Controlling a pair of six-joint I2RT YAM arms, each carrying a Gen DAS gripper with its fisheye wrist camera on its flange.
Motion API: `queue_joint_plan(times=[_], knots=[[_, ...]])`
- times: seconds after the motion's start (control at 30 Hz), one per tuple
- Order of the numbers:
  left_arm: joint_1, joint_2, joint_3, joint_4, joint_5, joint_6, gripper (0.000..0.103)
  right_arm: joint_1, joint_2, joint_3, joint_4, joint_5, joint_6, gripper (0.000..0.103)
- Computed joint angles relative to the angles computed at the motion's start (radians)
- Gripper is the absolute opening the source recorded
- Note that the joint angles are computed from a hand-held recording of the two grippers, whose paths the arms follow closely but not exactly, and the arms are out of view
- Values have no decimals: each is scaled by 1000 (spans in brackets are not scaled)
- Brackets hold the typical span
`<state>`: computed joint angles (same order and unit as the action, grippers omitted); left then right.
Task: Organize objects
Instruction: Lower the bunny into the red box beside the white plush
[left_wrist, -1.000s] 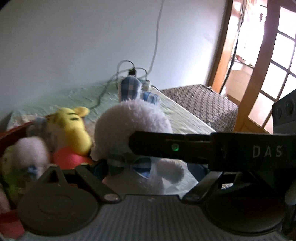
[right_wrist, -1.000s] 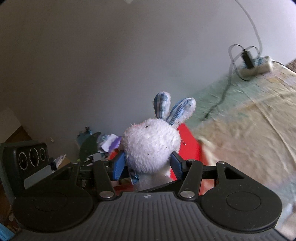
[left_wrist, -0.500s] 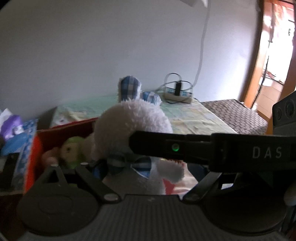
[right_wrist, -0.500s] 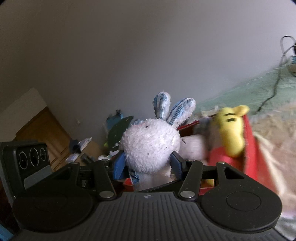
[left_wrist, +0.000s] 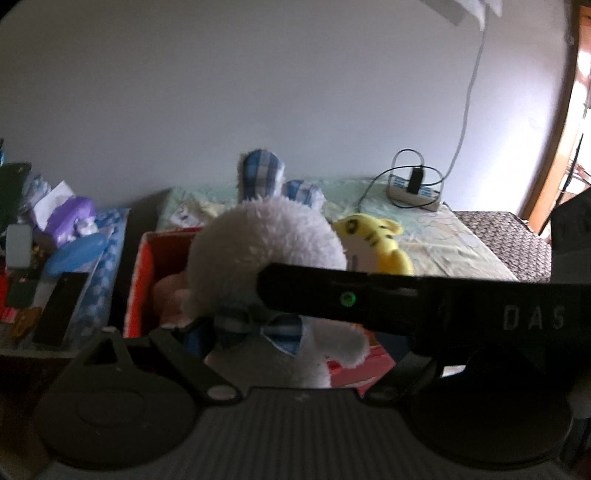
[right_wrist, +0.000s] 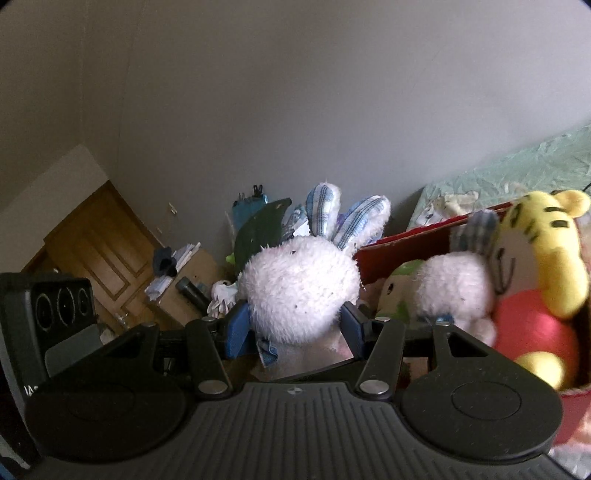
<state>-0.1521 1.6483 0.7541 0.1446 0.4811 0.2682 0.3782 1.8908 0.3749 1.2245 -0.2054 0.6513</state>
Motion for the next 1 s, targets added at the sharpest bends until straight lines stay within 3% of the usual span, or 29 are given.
queue_joint_plan(times=[0.23, 0.83, 1.0], knots=[[17, 80, 103, -67, -52, 15, 87, 1, 7, 90, -119, -37, 3, 57], [-34, 329, 338, -113, -114, 19, 87, -122, 207, 250, -145, -159, 105, 56], [-33, 375, 381, -141, -120, -1, 87, -124, 228, 272, -162, -165, 79, 53]])
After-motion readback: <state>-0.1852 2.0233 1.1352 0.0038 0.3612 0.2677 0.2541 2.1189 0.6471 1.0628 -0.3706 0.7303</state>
